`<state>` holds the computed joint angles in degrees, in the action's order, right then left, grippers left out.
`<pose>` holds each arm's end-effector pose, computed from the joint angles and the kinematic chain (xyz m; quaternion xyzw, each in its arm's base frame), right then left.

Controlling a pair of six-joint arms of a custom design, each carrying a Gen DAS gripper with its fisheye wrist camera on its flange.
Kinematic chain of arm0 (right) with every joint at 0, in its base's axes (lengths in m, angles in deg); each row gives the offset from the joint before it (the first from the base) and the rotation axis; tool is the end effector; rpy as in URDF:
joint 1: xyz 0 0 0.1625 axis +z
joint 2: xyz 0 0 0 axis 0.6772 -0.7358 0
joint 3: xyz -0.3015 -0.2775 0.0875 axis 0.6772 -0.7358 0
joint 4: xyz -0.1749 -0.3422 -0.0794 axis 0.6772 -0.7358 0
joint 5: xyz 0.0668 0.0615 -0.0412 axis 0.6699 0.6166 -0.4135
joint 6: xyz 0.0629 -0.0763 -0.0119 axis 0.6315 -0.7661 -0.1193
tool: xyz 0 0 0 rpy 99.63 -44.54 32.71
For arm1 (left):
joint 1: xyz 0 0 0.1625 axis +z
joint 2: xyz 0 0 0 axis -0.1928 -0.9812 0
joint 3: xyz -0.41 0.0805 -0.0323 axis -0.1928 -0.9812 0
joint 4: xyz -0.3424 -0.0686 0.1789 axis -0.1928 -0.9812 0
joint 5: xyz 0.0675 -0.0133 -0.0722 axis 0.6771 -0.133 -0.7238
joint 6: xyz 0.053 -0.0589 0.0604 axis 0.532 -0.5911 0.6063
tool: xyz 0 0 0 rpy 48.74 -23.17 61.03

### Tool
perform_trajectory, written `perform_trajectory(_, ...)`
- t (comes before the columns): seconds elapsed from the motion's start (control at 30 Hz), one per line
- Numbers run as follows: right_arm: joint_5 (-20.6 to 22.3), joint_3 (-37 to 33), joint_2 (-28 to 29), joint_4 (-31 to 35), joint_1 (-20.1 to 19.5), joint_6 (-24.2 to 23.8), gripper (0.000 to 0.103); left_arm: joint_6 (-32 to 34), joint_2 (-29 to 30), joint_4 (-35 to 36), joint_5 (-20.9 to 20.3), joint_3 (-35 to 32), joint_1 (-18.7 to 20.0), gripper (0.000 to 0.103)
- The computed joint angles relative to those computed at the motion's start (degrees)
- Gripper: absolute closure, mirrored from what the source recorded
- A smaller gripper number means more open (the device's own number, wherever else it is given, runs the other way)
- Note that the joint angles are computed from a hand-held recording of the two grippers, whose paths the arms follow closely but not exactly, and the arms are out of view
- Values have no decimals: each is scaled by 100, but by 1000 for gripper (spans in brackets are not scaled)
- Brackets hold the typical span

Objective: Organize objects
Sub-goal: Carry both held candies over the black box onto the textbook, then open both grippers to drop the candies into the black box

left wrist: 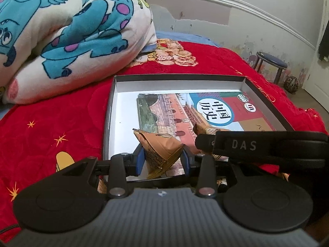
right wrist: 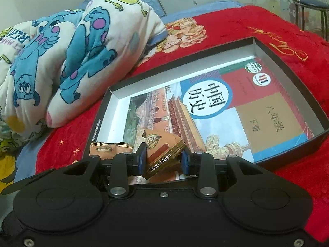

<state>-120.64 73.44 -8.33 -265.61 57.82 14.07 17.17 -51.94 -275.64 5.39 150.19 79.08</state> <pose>0.2029 -0.5806 -0.0464 0.0566 -0.9069 0.3806 0.1717 -0.0285 -0.5742 0.1358 0.2347 0.8629 -0.3557 0.2716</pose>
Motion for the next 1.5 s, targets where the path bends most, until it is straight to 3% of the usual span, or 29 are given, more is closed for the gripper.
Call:
perform_trajectory(0.57, 13, 15, -21, 50, -6, 22, 71, 38, 12, -16, -246, -16, 73, 46)
perform_trajectory(0.77, 21, 5, -33, 109, -5, 35, 71, -12, -22, 93, -108, -33, 47, 40)
perform_trajectory(1.0, 203, 36, -112, 241, -68, 199, 69, 339, -32, -119, 350, -69, -45, 38)
perform_trajectory(1.27, 162, 54, -169, 302, -49, 359, 49, -123, -224, 198, 483, -100, -13, 23)
perform_trajectory(1.5, 229, 285, -417, 194, -66, 600, 45, 139, -249, -349, 520, -42, -81, 20)
